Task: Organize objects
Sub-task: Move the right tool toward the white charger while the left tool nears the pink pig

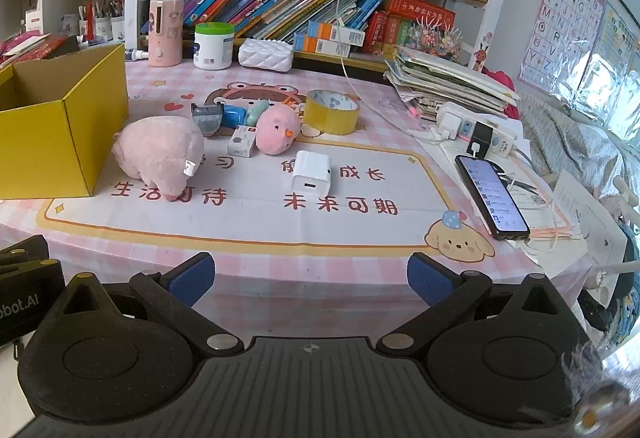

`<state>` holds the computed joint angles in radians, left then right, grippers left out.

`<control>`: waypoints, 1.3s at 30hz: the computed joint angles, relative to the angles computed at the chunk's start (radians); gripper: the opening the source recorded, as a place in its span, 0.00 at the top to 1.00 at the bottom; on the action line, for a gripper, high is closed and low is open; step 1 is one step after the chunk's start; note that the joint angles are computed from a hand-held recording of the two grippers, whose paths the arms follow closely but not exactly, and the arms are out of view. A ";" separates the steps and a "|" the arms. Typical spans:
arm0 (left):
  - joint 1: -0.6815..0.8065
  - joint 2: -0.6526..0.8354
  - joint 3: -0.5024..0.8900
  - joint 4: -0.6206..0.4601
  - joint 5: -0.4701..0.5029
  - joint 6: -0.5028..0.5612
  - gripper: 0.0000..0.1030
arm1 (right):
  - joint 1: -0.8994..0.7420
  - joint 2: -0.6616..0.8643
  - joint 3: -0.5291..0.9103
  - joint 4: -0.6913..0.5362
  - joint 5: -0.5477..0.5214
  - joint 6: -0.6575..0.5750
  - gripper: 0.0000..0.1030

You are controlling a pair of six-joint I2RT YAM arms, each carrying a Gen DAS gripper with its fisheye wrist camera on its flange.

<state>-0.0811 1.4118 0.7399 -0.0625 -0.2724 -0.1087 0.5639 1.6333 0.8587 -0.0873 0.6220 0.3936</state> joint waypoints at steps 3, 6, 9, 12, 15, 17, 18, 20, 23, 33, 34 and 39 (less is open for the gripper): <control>0.007 -0.002 -0.001 -0.007 0.013 -0.003 0.00 | -0.005 0.013 0.021 -0.008 -0.004 -0.003 0.00; 0.013 -0.007 -0.007 -0.005 0.024 -0.004 0.00 | -0.007 0.015 0.022 -0.009 -0.006 -0.005 0.00; 0.018 -0.007 -0.007 -0.007 0.033 -0.005 0.00 | 0.001 0.024 0.029 -0.010 0.001 0.001 0.00; 0.023 -0.009 -0.006 -0.011 0.035 -0.005 0.00 | 0.003 0.028 0.033 -0.014 0.002 -0.001 0.00; 0.030 -0.017 -0.010 -0.007 0.034 -0.004 0.00 | 0.012 0.029 0.033 -0.010 0.008 -0.005 0.00; 0.039 -0.019 -0.009 -0.009 0.039 -0.004 0.00 | 0.018 0.033 0.037 -0.011 0.010 -0.008 0.00; 0.042 -0.018 -0.008 -0.010 0.041 -0.003 0.00 | 0.019 0.033 0.034 -0.008 0.010 -0.008 0.00; 0.047 -0.011 -0.004 -0.012 0.042 -0.003 0.00 | 0.025 0.038 0.045 -0.020 0.011 -0.006 0.00; 0.052 -0.006 -0.002 -0.016 0.042 0.000 0.00 | 0.026 0.047 0.058 -0.029 0.007 -0.003 0.00; 0.039 -0.003 -0.001 -0.022 0.008 0.012 0.00 | 0.013 0.046 0.047 -0.015 -0.035 0.000 0.00; 0.035 -0.003 0.000 -0.022 0.003 0.014 0.00 | 0.011 0.044 0.040 -0.009 -0.041 -0.001 0.00; 0.013 -0.013 0.000 -0.026 -0.026 0.020 0.00 | -0.002 0.031 0.027 0.001 -0.057 -0.002 0.00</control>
